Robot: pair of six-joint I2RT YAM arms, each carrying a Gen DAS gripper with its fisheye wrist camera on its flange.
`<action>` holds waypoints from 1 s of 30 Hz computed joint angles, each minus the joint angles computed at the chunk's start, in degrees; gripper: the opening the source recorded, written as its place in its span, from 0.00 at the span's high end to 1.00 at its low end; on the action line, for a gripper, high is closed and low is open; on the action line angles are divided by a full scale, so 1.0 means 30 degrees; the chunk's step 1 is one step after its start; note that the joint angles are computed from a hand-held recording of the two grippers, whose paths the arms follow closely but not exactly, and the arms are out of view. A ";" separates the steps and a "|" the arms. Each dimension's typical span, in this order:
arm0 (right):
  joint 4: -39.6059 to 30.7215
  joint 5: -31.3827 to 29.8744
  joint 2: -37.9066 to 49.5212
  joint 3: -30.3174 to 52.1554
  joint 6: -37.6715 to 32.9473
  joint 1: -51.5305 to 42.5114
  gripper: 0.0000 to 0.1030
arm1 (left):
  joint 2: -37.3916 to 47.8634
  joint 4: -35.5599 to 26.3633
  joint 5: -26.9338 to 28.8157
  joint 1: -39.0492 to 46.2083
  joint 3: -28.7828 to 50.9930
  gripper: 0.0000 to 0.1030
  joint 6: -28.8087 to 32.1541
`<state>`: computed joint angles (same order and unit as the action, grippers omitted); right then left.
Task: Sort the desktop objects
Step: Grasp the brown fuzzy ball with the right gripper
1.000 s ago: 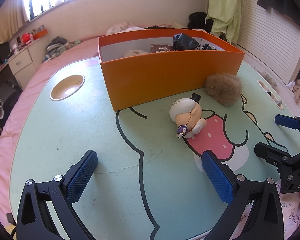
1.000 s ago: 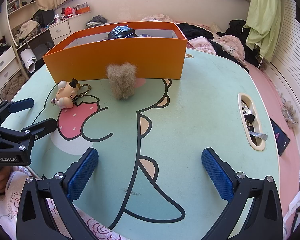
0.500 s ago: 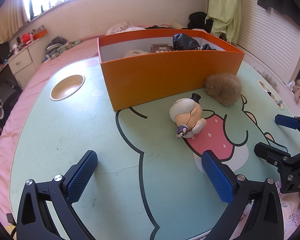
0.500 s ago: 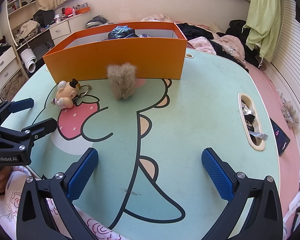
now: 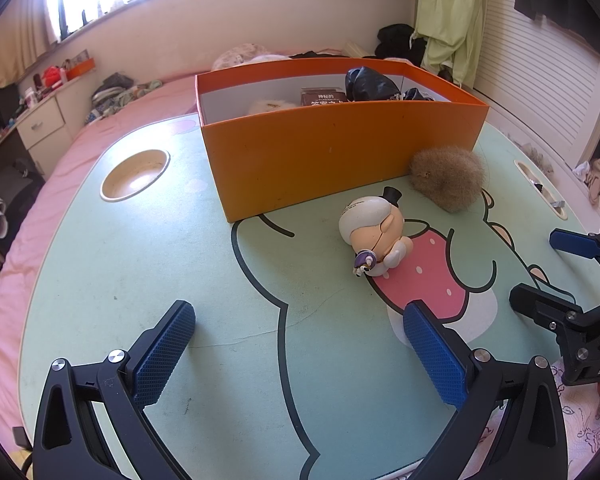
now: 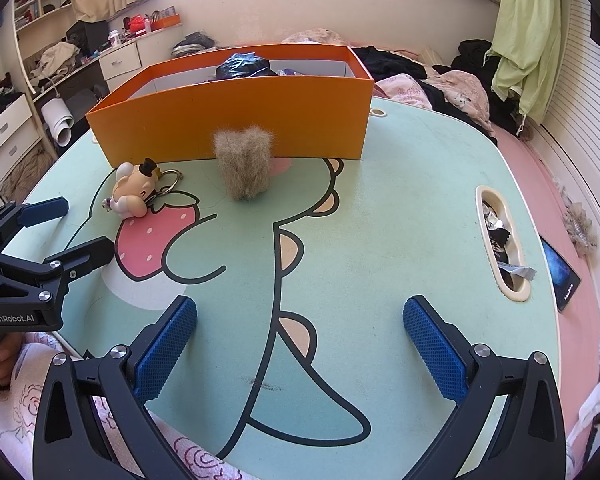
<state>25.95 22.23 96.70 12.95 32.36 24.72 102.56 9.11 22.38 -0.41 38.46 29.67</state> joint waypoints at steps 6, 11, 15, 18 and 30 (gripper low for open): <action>0.1991 -0.1537 -0.0026 -0.0753 -0.0144 -0.1430 0.00 | -0.0007 0.0004 0.0026 0.0008 -0.0007 0.00 0.0020; -0.0160 -0.1888 -0.2966 -0.0186 -0.1326 -0.2884 0.01 | -0.0034 -0.0016 -0.0023 -0.0060 0.0006 0.00 -0.0030; -0.2615 -0.2412 -0.3699 0.1848 -0.1316 -0.2356 0.07 | -0.0030 -0.0015 -0.0005 -0.0039 0.0002 0.00 -0.0012; -0.3428 -0.2969 -0.2295 0.3537 -0.1600 -0.2480 0.29 | -0.0027 -0.0004 -0.0013 -0.0053 -0.0001 0.00 -0.0025; -0.2466 -0.1985 -0.4763 0.0436 -0.1554 -0.0501 0.79 | -0.0015 0.0012 0.0006 -0.0033 -0.0013 0.00 -0.0008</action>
